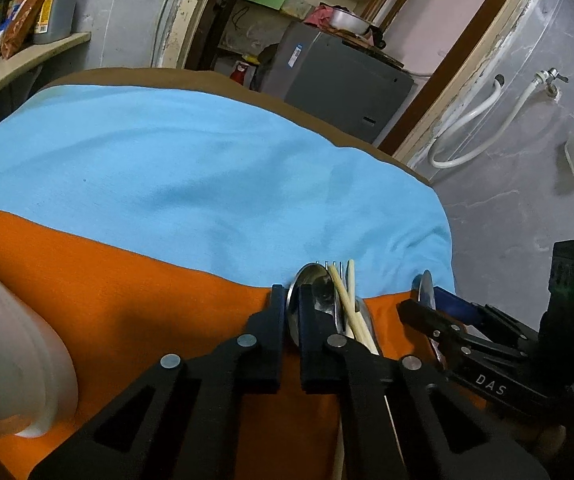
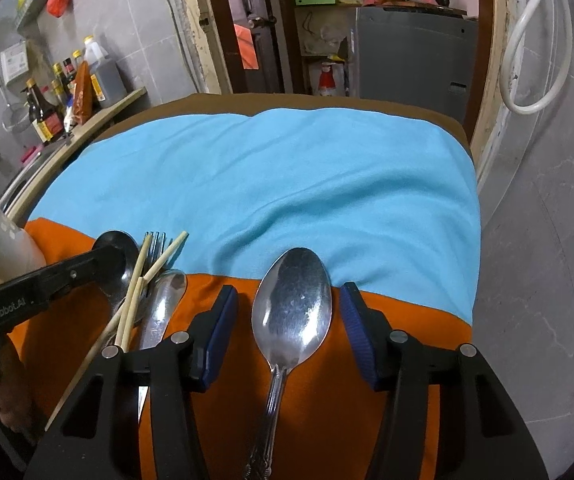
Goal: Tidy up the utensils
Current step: 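Lift the silver spoon with the left tool while the right tool lifts its spoon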
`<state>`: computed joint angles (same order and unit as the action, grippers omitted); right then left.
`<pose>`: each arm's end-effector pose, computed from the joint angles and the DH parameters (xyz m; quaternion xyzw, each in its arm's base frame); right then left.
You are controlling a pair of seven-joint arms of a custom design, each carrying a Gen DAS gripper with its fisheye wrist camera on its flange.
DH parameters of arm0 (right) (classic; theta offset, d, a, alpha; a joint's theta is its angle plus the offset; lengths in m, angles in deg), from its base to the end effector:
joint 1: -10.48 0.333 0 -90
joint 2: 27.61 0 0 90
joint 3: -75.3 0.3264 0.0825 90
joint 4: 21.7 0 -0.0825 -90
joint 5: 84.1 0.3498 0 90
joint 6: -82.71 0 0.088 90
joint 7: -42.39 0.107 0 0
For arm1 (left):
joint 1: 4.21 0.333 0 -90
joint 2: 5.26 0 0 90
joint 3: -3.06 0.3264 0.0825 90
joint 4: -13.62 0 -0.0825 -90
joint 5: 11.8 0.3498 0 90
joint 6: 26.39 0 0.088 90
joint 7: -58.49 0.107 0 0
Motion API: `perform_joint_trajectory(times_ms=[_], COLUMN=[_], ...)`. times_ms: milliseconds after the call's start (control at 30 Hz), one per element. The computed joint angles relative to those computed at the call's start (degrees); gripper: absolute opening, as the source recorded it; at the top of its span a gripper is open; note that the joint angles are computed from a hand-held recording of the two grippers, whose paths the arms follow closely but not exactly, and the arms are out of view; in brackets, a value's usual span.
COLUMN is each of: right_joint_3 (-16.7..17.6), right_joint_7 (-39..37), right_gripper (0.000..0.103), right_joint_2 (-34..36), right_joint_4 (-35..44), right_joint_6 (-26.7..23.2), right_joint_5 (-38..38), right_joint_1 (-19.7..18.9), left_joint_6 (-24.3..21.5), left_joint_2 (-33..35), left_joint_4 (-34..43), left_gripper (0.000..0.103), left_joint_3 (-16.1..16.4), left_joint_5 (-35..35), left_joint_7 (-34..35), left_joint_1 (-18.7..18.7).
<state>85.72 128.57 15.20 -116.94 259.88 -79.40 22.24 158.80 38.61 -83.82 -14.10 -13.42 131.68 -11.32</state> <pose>0.6733 0.2362 0.2891 -0.7506 0.5645 -0.1441 0.3117 0.6641 -0.2438 0.2899 -0.6710 0.6285 -0.3845 0.0830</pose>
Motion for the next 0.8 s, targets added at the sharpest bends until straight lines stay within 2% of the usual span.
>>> perform_joint_trajectory(times_ms=[33,67,100,167,300,433,467,500,633,800], right_joint_3=[0.1,-0.4,-1.6,0.1,1.0,6.3,7.0,7.3,10.8,8.8], right_joint_7=[0.0,0.3,2.8,1.0,0.8,-0.6,-0.6,-0.4,1.0,3.2], right_gripper=[0.050,0.039,0.037,0.037,0.036,0.036,0.036,0.036,0.036,0.035], right_joint_2=[0.0,-0.1,-0.3,-0.3,-0.3,-0.7,-1.0,-1.2,-2.7,-4.1], right_joint_4=[0.1,-0.1,-0.4,-0.7,-1.1,-3.6,-4.5,-5.1,-10.5,-14.6], right_joint_6=[0.0,0.1,0.5,0.9,1.4,4.4,5.7,7.0,16.6,26.3], right_joint_5=[0.1,0.1,-1.3,0.6,0.6,1.5,1.6,1.5,-1.4,-5.2], right_joint_1=[-0.1,0.3,1.0,-0.4,-1.3,-5.8,-6.4,-6.5,-9.7,-7.8], left_joint_6=[0.4,0.7,1.0,1.5,2.3,4.8,5.6,6.9,12.4,18.1], left_joint_2=[-0.2,-0.5,-0.6,-1.3,-2.5,-4.0,-4.5,-5.2,-6.8,-7.9], left_joint_4=[-0.2,-0.4,-0.7,-1.4,-2.4,-4.3,-4.8,-5.8,-9.1,-12.0], left_gripper=[0.002,0.002,0.001,0.001,0.001,0.001,0.001,0.001,0.001,0.001], left_joint_3=[0.7,1.3,1.5,3.3,6.6,10.9,12.7,16.0,25.6,32.2], left_joint_5=[-0.1,-0.1,-0.1,-0.3,-0.6,-1.1,-1.4,-2.2,-7.1,-15.2], left_joint_7=[-0.2,-0.4,-0.5,-1.2,-2.6,-3.6,-3.8,-3.9,-1.5,4.4], left_joint_1=[-0.7,-1.2,-1.4,-3.0,-6.0,-10.0,-11.7,-14.7,-24.4,-32.0])
